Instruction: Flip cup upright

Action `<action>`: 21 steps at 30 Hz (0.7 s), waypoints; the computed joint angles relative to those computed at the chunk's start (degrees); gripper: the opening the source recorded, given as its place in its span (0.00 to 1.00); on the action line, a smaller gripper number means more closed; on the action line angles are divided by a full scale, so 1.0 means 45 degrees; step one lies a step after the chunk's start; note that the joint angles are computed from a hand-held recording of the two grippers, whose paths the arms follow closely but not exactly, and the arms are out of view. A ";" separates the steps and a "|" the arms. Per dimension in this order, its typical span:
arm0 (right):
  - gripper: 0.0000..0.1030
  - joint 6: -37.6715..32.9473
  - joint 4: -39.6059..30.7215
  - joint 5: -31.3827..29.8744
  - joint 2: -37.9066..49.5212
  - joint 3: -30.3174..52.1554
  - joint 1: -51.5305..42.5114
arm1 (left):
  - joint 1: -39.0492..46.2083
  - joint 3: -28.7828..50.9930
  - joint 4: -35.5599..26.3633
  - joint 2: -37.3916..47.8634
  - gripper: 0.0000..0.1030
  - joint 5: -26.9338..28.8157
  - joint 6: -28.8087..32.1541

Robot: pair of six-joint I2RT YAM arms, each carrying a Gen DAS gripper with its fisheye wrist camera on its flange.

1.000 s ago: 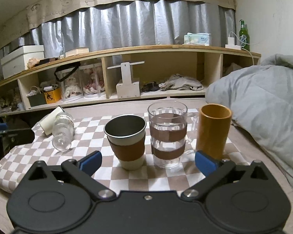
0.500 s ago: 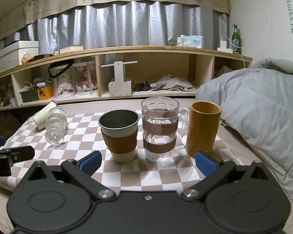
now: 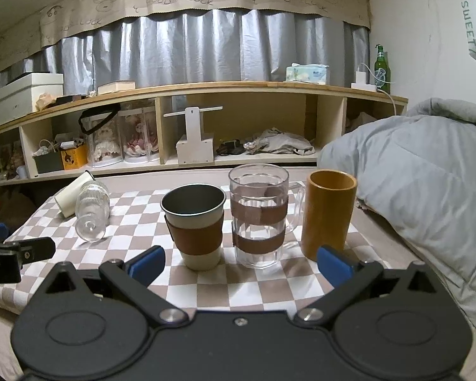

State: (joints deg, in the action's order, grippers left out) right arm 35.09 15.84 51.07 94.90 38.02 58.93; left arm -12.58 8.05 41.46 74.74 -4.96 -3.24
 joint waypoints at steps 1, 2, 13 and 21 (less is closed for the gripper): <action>1.00 -0.0011 0.0007 -0.0003 0.0021 0.0008 -0.0001 | 0.0008 0.0013 -0.0008 0.0005 1.00 0.0000 0.0020; 1.00 -0.0045 0.0002 -0.0006 0.0025 0.0013 -0.0003 | 0.0034 0.0002 -0.0003 -0.0004 1.00 0.0020 0.0052; 1.00 0.0032 -0.0165 0.0015 0.0040 0.0058 0.0004 | 0.0218 0.0051 -0.0132 -0.0039 1.00 0.0175 0.0023; 1.00 0.0114 -0.0250 0.0058 0.0086 0.0124 0.0044 | 0.0299 0.0046 -0.0129 -0.0042 1.00 0.0268 0.0054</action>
State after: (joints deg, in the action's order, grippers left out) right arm 35.61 14.72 51.33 95.29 38.57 59.13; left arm -11.24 8.26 40.88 74.55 -3.75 -3.00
